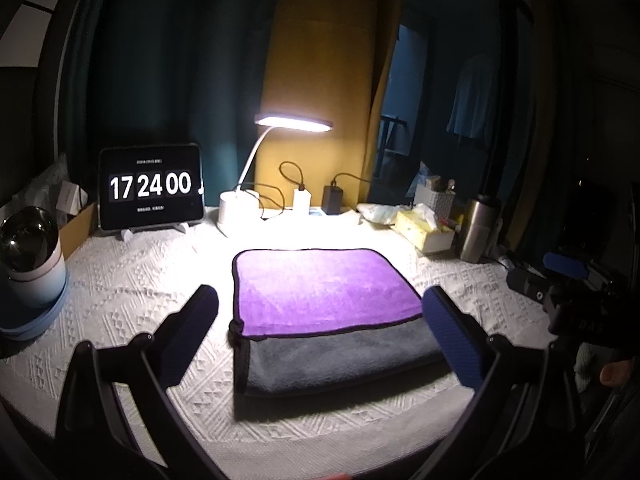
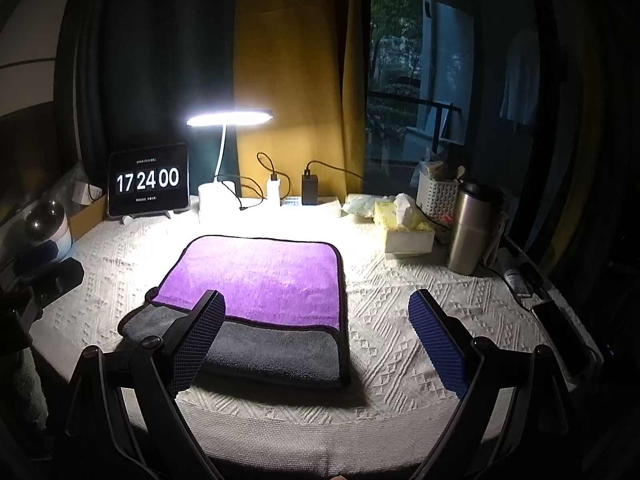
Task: Fold towel
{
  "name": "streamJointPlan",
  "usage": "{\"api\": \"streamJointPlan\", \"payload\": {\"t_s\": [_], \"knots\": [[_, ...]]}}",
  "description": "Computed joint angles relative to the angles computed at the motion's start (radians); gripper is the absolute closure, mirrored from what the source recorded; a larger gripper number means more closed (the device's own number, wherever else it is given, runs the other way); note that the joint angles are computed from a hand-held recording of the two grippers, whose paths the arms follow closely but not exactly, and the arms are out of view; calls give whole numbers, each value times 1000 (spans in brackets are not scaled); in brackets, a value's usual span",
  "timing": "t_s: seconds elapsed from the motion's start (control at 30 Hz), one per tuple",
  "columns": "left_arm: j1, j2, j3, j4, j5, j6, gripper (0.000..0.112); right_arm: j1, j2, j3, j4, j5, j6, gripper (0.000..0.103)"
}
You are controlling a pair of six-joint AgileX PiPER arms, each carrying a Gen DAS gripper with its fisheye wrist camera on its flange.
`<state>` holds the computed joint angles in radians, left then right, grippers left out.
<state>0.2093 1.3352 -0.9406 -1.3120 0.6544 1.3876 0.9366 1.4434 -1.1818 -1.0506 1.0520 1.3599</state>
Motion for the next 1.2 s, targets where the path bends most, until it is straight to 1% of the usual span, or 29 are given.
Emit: {"api": "streamJointPlan", "payload": {"t_s": [0.37,0.63,0.83,1.03,1.07,1.13,1.2], "knots": [[-81,141,-99,132,-82,-118,10,-125,51,-2,98,-119,-72,8],[-113,257,-189,267,-101,-247,10,-222,88,10,178,-205,-141,8],[-121,341,-256,355,-87,-342,11,-295,112,17,246,-275,-206,8],[-120,412,-318,425,-52,-433,11,-354,138,17,320,-336,-276,9],[-119,425,-330,438,-44,-448,12,-363,141,18,335,-345,-290,9],[-119,447,-348,455,-28,-469,20,-380,152,18,365,-364,-312,9],[-120,471,-370,488,-14,-508,21,-398,162,18,397,-384,-338,10]]}}
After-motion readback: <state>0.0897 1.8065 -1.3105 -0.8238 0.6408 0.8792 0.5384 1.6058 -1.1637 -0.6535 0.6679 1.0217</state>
